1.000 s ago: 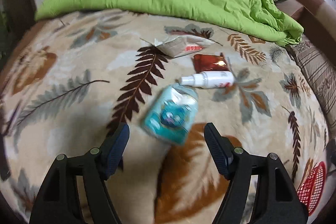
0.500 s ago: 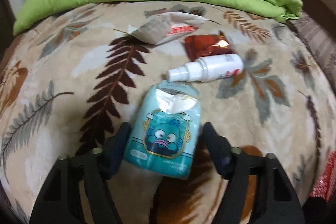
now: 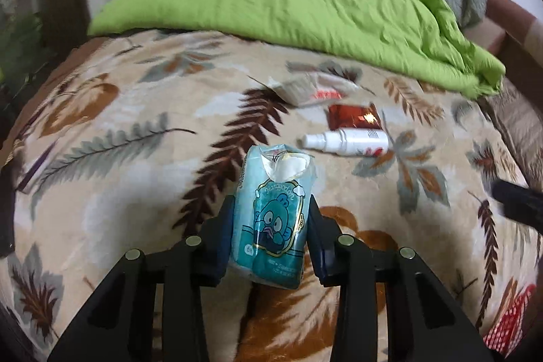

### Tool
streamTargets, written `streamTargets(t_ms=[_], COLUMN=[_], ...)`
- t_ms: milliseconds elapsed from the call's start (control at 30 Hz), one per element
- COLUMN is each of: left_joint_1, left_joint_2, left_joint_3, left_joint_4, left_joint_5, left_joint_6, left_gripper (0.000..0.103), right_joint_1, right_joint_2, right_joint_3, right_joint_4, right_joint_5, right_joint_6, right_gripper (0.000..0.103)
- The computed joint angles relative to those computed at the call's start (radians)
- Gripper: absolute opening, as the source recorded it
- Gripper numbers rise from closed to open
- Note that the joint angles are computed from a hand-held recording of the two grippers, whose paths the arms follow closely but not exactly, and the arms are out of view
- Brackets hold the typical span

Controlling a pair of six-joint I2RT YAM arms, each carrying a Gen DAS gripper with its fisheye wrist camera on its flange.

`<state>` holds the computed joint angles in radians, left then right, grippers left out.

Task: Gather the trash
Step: 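Grasp the teal tissue pack with the left tool, then grasp the white spray bottle with the right tool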

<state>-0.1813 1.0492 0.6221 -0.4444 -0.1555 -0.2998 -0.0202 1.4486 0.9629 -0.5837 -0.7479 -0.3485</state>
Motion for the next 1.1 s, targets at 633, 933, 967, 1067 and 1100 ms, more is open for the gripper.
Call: streamTargets(t_ms=[633,933,967,1067,1100], left_joint_1=[0.161,0.137,0.137,0.126,0.12], left_joint_2=[0.11,0.124,0.124,0.126,0.127], left_joint_3=[-0.002,0.003,0.002,0.002,0.002], left_joint_4=[0.118,0.124,0.125,0.125,0.125], left_joint_5=[0.064,0.052,0.051,0.035,0.027], left_joint_6=[0.047,0.05,0.053,0.048,0.046], left_gripper=[0.038,0.038,0.038,0.038,0.038], right_joint_1=[0.258,0.282,0.285,0.307,0.313], right_joint_2=[0.578,0.516,0.518,0.482,0.452], right_joint_3=[0.52,0.381,0.381,0.328,0.289], right_joint_4=[-0.083,0.039,0.045,0.111,0.142], right_joint_5=[0.166,0.242,0.244,0.315,0.339], right_joint_6=[-0.014,0.029,0.053,0.125,0.162], right_gripper=[0.053,0.046,0.046,0.033,0.033])
